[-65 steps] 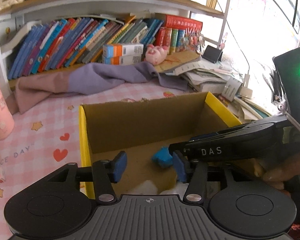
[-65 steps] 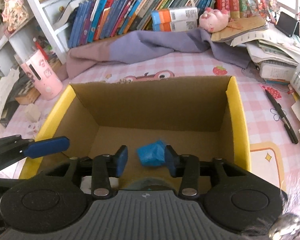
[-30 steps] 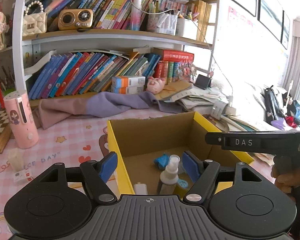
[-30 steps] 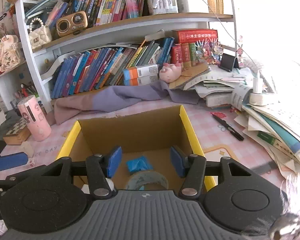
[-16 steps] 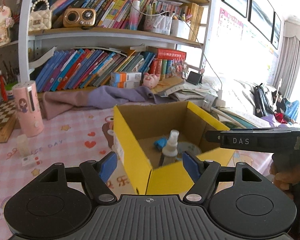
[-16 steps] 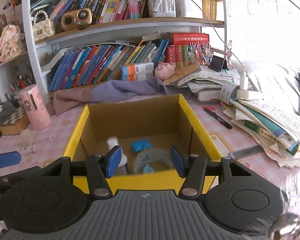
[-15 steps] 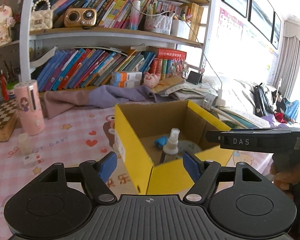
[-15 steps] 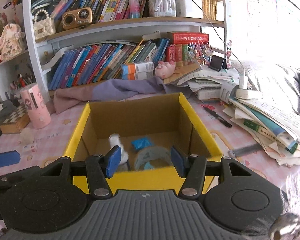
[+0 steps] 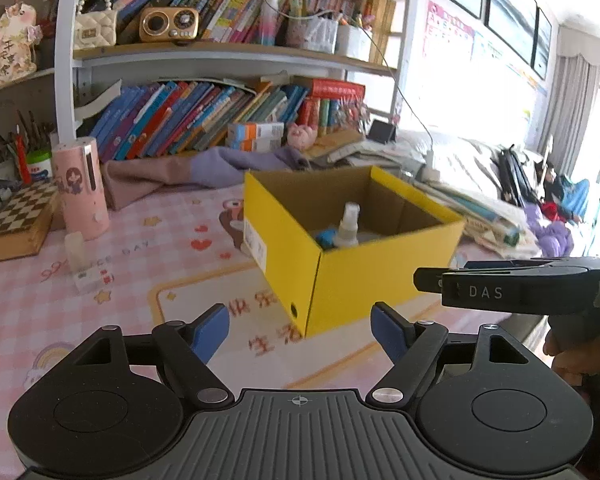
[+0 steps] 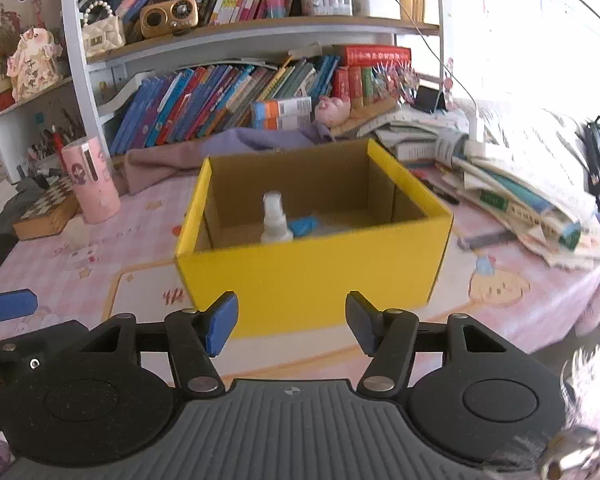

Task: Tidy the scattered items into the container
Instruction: 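Withdraw both tools from the yellow box back toward the table items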

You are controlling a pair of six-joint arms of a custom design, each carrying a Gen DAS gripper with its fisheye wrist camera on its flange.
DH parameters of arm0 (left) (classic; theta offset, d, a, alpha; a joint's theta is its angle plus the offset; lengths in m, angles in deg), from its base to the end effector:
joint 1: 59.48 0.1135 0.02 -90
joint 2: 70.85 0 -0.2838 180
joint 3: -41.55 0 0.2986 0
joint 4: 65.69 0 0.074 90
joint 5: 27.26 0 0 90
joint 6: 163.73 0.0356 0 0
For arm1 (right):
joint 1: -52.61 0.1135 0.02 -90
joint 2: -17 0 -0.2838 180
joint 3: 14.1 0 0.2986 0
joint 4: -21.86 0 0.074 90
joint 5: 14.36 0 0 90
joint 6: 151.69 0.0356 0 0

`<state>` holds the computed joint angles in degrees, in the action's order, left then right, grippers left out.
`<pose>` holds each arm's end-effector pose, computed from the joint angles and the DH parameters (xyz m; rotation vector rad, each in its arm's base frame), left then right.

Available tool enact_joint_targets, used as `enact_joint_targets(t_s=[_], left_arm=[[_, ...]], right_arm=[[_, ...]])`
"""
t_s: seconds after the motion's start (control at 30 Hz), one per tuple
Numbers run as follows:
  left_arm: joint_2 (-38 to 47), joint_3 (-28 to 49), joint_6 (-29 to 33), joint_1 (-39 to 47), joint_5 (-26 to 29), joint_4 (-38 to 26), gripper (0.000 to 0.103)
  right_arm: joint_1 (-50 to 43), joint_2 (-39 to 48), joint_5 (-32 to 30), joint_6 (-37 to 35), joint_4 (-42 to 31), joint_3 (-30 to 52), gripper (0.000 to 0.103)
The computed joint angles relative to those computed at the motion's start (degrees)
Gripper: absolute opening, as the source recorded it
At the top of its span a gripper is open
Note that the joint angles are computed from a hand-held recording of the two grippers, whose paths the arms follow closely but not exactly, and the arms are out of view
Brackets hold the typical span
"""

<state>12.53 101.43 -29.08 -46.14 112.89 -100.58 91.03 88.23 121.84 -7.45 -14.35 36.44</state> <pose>0.3098 0.0454 0.1939 0.8707 2.0314 -0.5961 0.2212 0.1426 0.1941 0.5730 2.1185 -0.1733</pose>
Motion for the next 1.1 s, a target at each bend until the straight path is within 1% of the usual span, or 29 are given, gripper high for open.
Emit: enact_joint_targets(t_s=[0.2,0.33,0.4,0.57,0.7,0.9,1.1], left_arm=[[0.51,0.11,7.02,3.72,-0.55,-5.82,0.08],[1.12,0.35,9.55,5.63,-1.8,-7.96,0.08],[1.58,0.58,10.27,6.5,-2.26,-8.53,0.08],[2.93,1.63,11.37,8.27,-3.22,-9.76,0.081],[3.65,2.25,12.14,9.15,-4.07,-10.35,0.086],[4.29,3.13,12.77,11.2,-3.5,-10.48,0.09],[4.86,4.08,10.87,13.73,-3.39,-8.86,0.09]], right_arm=[[6.33,3.99,0.78,9.85,-5.8,2.11,0.058],[8.96,6.5,0.21,13.01,-7.67,3.76,0.06],[9.75,7.56,-0.3,13.55,-8.06,4.56,0.062],[10.47,9.66,-1.8,12.37,-7.58,6.38,0.064],[10.49,11.31,-3.22,10.43,-6.41,7.78,0.066],[10.36,13.37,-4.47,8.01,-4.6,9.5,0.067],[10.01,15.96,-5.61,3.39,-0.97,11.71,0.069]])
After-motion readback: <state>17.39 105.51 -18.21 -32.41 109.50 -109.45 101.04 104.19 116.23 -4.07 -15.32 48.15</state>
